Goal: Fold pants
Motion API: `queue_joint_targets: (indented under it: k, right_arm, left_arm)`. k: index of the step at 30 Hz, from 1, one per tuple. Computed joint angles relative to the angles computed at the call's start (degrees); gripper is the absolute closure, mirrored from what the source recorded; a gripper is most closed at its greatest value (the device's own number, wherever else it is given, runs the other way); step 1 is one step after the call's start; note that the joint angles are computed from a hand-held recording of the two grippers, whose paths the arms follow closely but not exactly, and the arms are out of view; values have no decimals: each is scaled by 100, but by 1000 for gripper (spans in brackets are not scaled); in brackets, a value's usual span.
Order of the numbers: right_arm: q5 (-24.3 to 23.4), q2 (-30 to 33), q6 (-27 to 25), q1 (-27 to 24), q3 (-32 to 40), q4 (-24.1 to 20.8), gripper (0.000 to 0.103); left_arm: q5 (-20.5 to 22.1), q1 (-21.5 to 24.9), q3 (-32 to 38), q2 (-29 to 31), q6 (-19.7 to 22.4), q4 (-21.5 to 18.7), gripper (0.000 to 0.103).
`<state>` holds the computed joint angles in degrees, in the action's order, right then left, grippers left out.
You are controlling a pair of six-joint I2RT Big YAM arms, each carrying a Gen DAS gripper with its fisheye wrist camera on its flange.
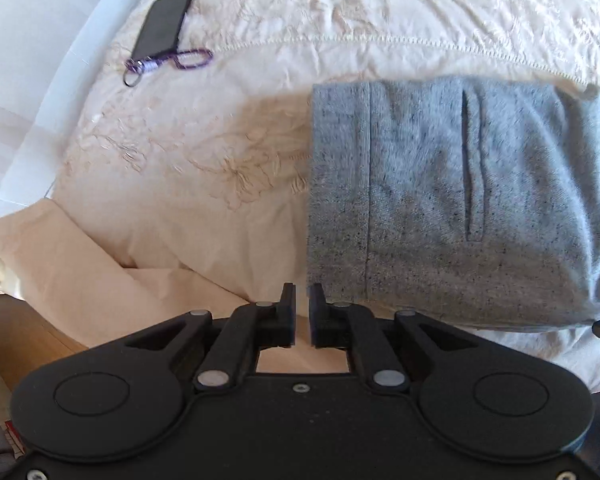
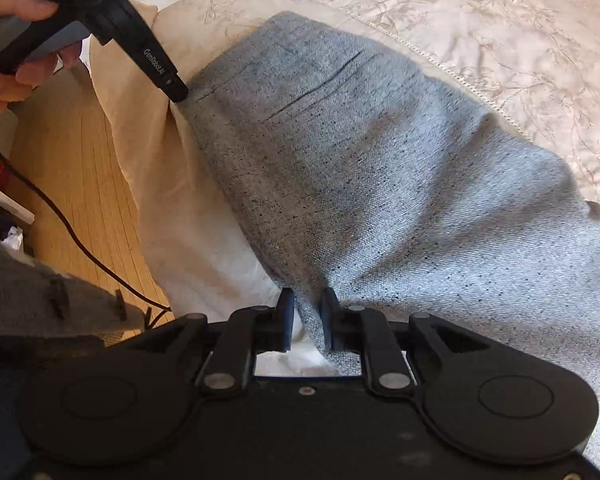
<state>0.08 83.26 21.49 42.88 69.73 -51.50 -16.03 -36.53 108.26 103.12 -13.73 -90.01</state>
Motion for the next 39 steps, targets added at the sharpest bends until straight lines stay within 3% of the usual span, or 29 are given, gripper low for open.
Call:
queue_joint_targets:
  k: [5,8,13,16,18,20,21,23,24,28,31,33,34,39]
  right_arm:
    - [315,-482,541,-432,-84,-25,83]
    - [668,-602,839,-774,-87,13,82]
    - [1125,-641,876,-1310,-189,376,79]
    - [837,-342,625,-1643,87,136,79]
    - [505,-204,508,-1836,238,-12,79]
    - [389,-69,452,-1925,369,-92,77]
    - [399,-16,395,-1977,424,-134,76]
    - [456,162,286,-2037,549,-122,75]
    - [440,254,225,-2065,626,-115,75]
    - [128,783,149,-2305,985,108,75]
    - [-177,1230,211,-2368,1334,-55,74]
    - [-588,1475,202,-2395,1543,-493,72]
    - [-842,1463,221,-2387,1536,-692,72]
    - [-1155,541,478,-2005,634,-447,72]
  left_arm:
    - [-19,-158,1101,332,-64,3,86]
    - [298,-268,2016,992,-75,156,86]
    - [850,-532,3666,2291,6,-16,86]
    - [1103,-686,3444,2373,223,119,84]
    - [1368,-725,2770,2127,313,252,84]
    - [1493,-771,2021,1881,270,75,85]
    - [1577,-762,1514,1674,231,187,86]
    - [1661,-737,528,1136,226,850,86]
    - [1675,-729,382,1042,251,942,86]
    - [1866,-643,441,1061,-8,825,86]
    - [1892,-628,379,1033,69,868,86]
    - [1916,-623,328,998,115,919,86]
    - [1965,-591,317,994,109,936,86]
    - [2234,-426,333,1025,-91,907,86]
